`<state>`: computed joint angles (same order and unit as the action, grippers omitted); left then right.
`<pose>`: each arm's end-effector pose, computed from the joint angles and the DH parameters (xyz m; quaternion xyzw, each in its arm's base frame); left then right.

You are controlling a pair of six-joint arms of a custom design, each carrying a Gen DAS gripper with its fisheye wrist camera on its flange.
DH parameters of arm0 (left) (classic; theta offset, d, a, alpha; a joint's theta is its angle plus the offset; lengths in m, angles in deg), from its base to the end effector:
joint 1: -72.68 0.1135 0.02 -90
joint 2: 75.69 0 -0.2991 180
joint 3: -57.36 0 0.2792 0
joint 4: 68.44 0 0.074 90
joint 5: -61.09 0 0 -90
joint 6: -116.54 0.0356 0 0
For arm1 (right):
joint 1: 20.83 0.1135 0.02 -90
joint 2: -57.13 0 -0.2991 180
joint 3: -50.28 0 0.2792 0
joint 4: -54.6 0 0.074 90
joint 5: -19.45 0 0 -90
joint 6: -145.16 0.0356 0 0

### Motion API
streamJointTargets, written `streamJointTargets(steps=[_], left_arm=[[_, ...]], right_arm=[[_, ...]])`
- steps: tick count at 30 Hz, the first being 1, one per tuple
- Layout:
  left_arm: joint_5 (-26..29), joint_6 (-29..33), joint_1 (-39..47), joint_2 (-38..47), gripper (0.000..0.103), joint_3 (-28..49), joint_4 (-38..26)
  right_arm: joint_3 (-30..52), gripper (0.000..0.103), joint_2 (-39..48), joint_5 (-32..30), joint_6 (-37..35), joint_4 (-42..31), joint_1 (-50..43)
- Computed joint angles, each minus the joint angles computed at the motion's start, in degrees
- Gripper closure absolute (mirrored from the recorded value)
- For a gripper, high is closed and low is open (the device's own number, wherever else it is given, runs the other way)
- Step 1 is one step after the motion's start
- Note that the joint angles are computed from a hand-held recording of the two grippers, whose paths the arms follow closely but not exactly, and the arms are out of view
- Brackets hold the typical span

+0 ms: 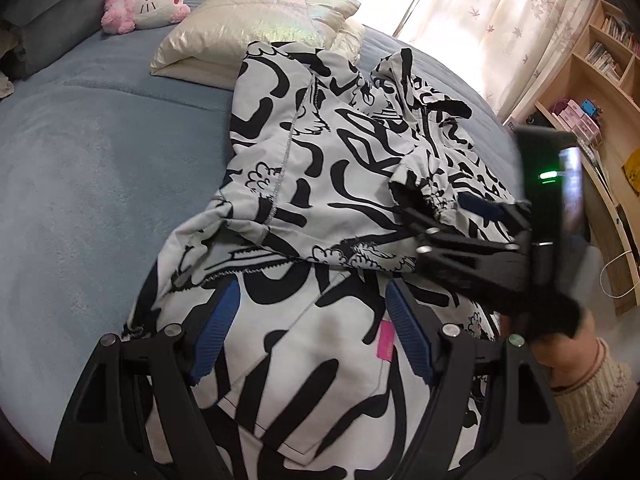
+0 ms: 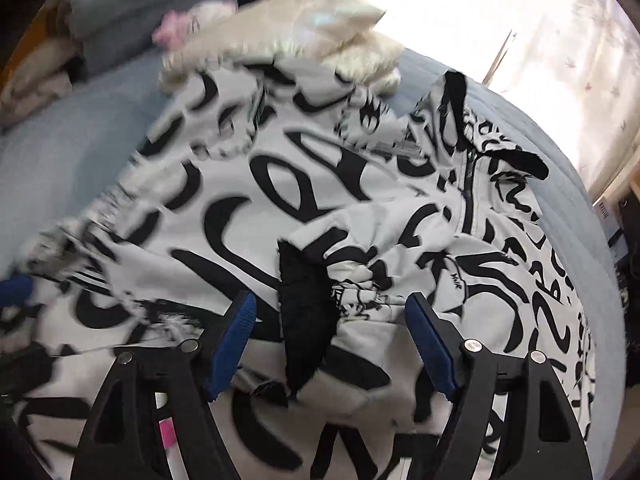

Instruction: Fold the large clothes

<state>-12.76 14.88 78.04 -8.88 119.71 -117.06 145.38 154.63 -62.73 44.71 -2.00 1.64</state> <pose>0.2454 0.0131 0.2802 -0.0950 0.9354 -0.1503 0.3057 0.3662 0.1462 0.3047 -0.2549 0.9272 -0.0374 0.2720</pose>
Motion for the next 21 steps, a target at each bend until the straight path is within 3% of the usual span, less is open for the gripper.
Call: streamJointTargets(steps=[5, 6, 7, 10, 17, 21], left_arm=[[1.3, 0.4, 2.5, 1.8, 0.03, 1.1, 0.7], [1.5, 0.4, 2.9, 2.3, 0.03, 1.3, 0.9], [1.6, 0.3, 3.2, 2.7, 0.03, 1.5, 1.1], [1.5, 0.2, 3.4, 3.6, 0.03, 2.1, 1.4], [1.2, 1.0, 3.2, 4.7, 0.03, 3.3, 2.0], [1.6, 1.3, 3.4, 7.6, 0.03, 6.1, 1.9]], right_arm=[[-0.4, 0.025, 3.5, 7.0, -1.3, 1.3, 2.4], [-0.6, 0.038, 3.4, 7.6, -1.5, 2.0, 2.4], [-0.8, 0.058, 3.4, 7.2, -1.6, 2.3, 2.1], [1.3, 0.087, 3.5, 3.6, -2.4, 1.1, -0.4], [6.4, 0.093, -2.9, -13.9, 8.9, 1.5, -18.6], [8.7, 0.093, 1.8, -20.1, 12.4, -1.2, -31.1]])
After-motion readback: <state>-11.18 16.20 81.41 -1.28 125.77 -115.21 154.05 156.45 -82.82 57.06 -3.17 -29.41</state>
